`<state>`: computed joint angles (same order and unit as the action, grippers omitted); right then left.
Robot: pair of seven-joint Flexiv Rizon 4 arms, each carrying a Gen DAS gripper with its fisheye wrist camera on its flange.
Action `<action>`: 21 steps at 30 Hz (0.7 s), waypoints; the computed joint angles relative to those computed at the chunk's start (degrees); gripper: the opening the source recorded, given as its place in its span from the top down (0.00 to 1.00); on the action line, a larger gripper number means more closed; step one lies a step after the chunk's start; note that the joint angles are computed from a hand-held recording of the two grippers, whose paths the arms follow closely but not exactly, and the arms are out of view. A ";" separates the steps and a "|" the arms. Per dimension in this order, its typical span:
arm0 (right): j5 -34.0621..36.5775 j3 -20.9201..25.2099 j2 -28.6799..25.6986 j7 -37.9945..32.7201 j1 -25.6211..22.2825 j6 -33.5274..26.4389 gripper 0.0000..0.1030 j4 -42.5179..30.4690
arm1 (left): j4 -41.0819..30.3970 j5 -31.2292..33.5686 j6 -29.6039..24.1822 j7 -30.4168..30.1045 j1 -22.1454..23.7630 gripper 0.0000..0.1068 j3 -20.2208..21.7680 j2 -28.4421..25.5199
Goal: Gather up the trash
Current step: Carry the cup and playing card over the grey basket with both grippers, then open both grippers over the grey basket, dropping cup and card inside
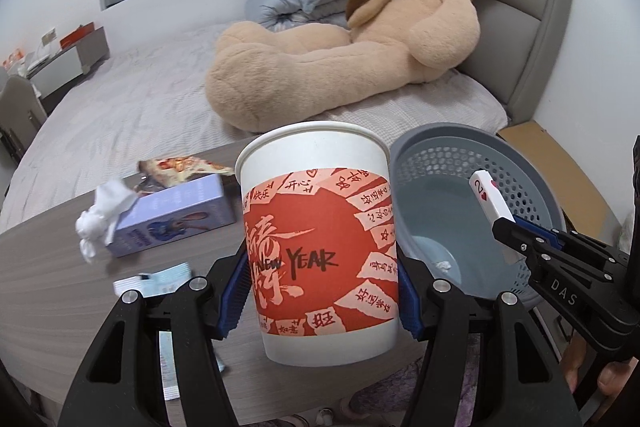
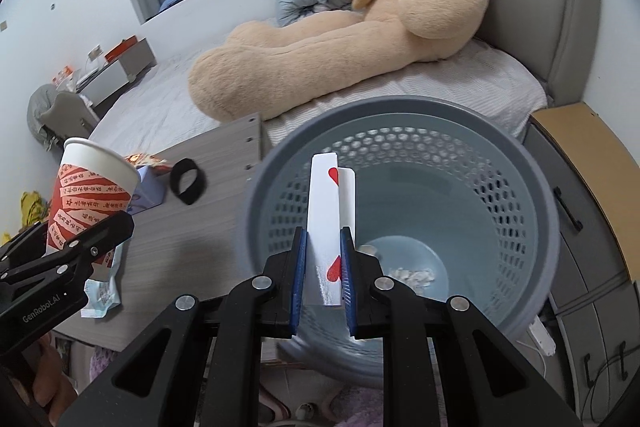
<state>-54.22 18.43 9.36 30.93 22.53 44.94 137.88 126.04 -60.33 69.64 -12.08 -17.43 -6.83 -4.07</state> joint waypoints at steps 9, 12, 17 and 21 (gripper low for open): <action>5.81 1.80 8.06 -0.84 -1.45 -2.12 0.84 5.47 | -0.59 5.29 -1.43 -3.76 -2.20 0.44 -1.61 -0.78; 6.80 2.04 10.07 -0.52 -2.42 -1.41 0.84 7.16 | -1.31 7.38 -1.84 -5.43 -2.85 0.44 -2.29 -1.53; 7.18 1.69 11.93 -0.42 -4.44 2.07 0.84 9.79 | -2.41 10.74 -2.04 -8.32 -3.60 0.44 -3.19 -2.76; 6.48 1.19 11.93 -0.96 -6.15 4.91 0.84 10.92 | -2.84 13.05 -1.39 -10.27 -3.95 0.43 -3.82 -3.58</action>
